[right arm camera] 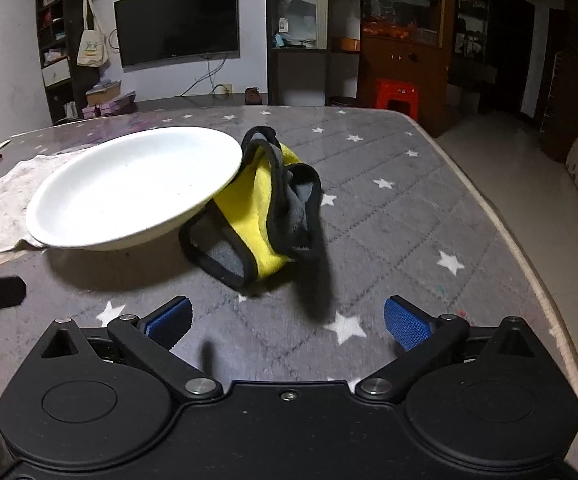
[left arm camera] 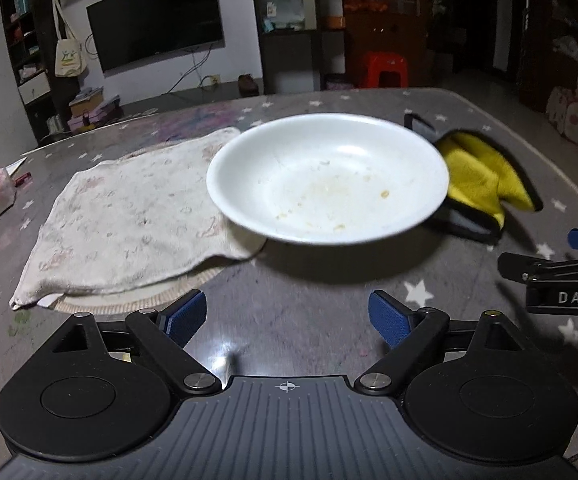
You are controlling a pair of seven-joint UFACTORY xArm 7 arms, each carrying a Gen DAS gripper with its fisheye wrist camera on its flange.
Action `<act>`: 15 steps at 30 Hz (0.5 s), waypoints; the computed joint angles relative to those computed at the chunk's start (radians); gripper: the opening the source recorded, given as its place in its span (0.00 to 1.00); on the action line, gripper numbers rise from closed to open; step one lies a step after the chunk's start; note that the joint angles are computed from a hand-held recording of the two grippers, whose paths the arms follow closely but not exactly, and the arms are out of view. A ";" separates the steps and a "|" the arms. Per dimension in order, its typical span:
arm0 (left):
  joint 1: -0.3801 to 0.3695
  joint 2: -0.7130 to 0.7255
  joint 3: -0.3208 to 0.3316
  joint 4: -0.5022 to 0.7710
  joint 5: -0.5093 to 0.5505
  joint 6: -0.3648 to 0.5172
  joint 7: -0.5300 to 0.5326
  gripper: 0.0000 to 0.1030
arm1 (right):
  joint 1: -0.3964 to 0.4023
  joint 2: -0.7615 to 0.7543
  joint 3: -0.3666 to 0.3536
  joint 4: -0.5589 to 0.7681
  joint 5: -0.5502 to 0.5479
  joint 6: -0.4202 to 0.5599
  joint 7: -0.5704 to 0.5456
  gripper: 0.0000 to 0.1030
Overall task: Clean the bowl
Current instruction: 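Open the right gripper to drop the grey-yellow cloth beside the bowl while the left gripper releases the rim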
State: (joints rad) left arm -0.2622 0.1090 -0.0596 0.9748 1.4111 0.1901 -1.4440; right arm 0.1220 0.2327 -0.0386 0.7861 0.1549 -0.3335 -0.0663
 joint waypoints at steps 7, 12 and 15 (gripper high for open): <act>-0.011 0.018 0.010 -0.022 -0.121 -0.030 0.083 0.86 | 0.033 0.012 -0.026 -0.017 0.013 0.002 -0.009 1.00; -0.022 0.030 0.038 -0.049 -0.196 -0.085 0.113 0.87 | 0.010 0.014 -0.001 -0.047 0.010 -0.063 -0.007 1.00; -0.043 0.028 0.054 -0.043 -0.084 -0.075 0.008 0.88 | -0.001 0.025 0.012 -0.061 0.007 -0.113 -0.003 1.00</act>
